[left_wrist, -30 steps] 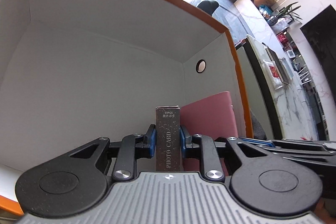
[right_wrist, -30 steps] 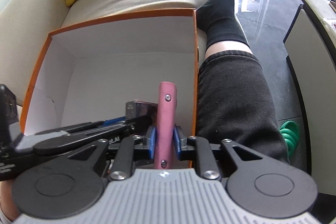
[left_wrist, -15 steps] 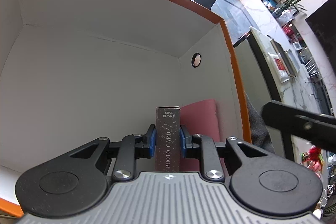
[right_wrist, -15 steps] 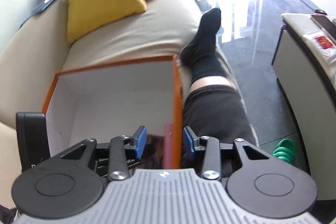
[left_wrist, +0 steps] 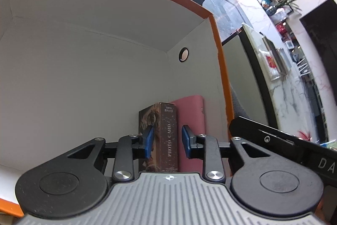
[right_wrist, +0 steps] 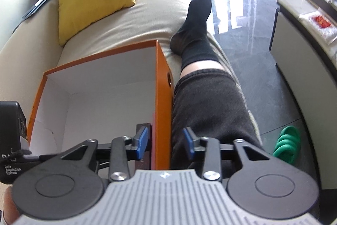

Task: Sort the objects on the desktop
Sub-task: 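Carry the card box and pink tube with both grippers into the orange box, then open both grippers to release the card box and pink tube inside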

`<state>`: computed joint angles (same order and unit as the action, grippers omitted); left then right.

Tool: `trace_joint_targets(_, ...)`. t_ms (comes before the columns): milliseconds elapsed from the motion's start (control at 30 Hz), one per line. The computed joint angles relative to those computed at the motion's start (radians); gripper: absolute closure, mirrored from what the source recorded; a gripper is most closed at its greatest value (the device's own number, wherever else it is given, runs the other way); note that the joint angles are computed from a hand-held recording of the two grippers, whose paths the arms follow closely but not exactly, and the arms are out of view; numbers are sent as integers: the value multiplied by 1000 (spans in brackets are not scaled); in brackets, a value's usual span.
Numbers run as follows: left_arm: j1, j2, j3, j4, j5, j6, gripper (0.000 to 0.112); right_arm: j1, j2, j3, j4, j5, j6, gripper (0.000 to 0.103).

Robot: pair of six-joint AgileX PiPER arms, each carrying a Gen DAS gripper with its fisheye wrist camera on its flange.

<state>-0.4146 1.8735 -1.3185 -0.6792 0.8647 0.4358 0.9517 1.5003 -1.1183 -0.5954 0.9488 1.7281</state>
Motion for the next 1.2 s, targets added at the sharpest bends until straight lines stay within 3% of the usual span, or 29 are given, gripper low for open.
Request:
trace_joint_targets(200,4,12,-2,-26,10,29,90,-15,-7,39,24,-74,-12,84)
trace_joint_targets(300,12,18,-5,-36,17,25,90,-28,-4,49,47,-114,-22,84)
trace_joint_targets(500,4,-50,39,5,-19,18,90,16,11,30,4,-82,-3,79)
trace_joint_targets(800,88,-326,262,-57,-119,165,90,177,49,-19,-165,64,121,67)
trace_joint_targets(867,119,-408,329,-97,-142,231,90,224,41,-2,-223,56,175,67)
trace_joint_targets(1000,193,-551,406,-138,-112,311,90,317,53,3,-319,63,254,67)
trace_joint_targets(1200,284,-727,473,-122,-67,345,90,449,163,-108,-386,177,199,65)
